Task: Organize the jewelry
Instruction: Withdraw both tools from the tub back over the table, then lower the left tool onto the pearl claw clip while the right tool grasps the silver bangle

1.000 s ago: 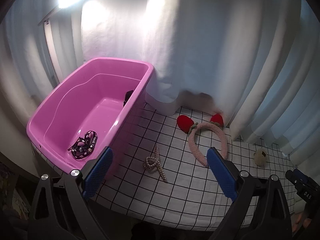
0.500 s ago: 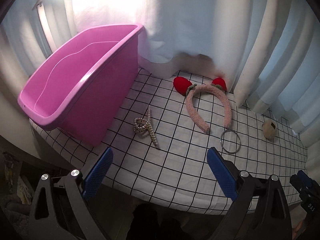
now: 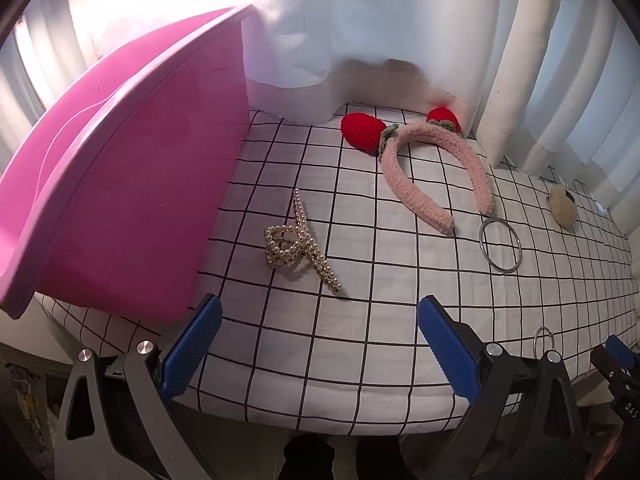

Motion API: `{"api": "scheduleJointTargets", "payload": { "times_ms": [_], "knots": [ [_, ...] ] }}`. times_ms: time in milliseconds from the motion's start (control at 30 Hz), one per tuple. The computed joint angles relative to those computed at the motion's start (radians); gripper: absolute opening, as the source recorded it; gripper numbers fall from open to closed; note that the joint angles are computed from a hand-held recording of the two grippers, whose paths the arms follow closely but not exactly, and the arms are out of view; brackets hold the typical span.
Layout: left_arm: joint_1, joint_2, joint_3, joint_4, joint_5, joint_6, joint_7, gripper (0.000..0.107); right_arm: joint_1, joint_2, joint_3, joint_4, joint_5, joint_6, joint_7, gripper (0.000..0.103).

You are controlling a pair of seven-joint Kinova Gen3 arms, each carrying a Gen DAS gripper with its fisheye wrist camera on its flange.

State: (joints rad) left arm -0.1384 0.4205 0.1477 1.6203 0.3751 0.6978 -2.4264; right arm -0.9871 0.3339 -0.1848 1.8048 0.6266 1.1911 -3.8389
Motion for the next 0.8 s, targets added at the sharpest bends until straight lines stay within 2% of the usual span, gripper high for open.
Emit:
{"api": "scheduleJointTargets", "payload": {
  "times_ms": [100, 133, 233, 433, 600, 800],
  "knots": [
    [-0.024, 0.057, 0.025, -0.033, 0.023, 0.001, -0.053, 0.097, -0.025, 0.061, 0.018, -0.036, 0.008, 0.02, -0.064, 0.069],
    [-0.03, 0.074, 0.031, -0.042, 0.028, -0.001, -0.068, 0.097, -0.034, 0.076, 0.026, -0.038, 0.015, 0.015, -0.092, 0.072],
    [-0.029, 0.11, 0.038, -0.043, 0.026, -0.045, -0.098, 0.097, -0.05, 0.122, 0.046, -0.058, 0.02, 0.022, -0.136, 0.074],
    [-0.005, 0.171, 0.043, -0.057, -0.005, -0.111, -0.071, 0.097, -0.069, 0.18, 0.068, -0.085, 0.016, 0.051, -0.129, 0.074],
    [-0.021, 0.206, 0.083, -0.055, 0.003, -0.163, -0.072, 0.097, -0.095, 0.224, 0.084, -0.119, 0.002, 0.134, -0.114, 0.074],
    [0.006, 0.242, 0.073, -0.1, -0.031, -0.167, -0.023, 0.097, -0.103, 0.233, 0.089, -0.1, 0.009, 0.112, -0.147, 0.074]
  ]
}}
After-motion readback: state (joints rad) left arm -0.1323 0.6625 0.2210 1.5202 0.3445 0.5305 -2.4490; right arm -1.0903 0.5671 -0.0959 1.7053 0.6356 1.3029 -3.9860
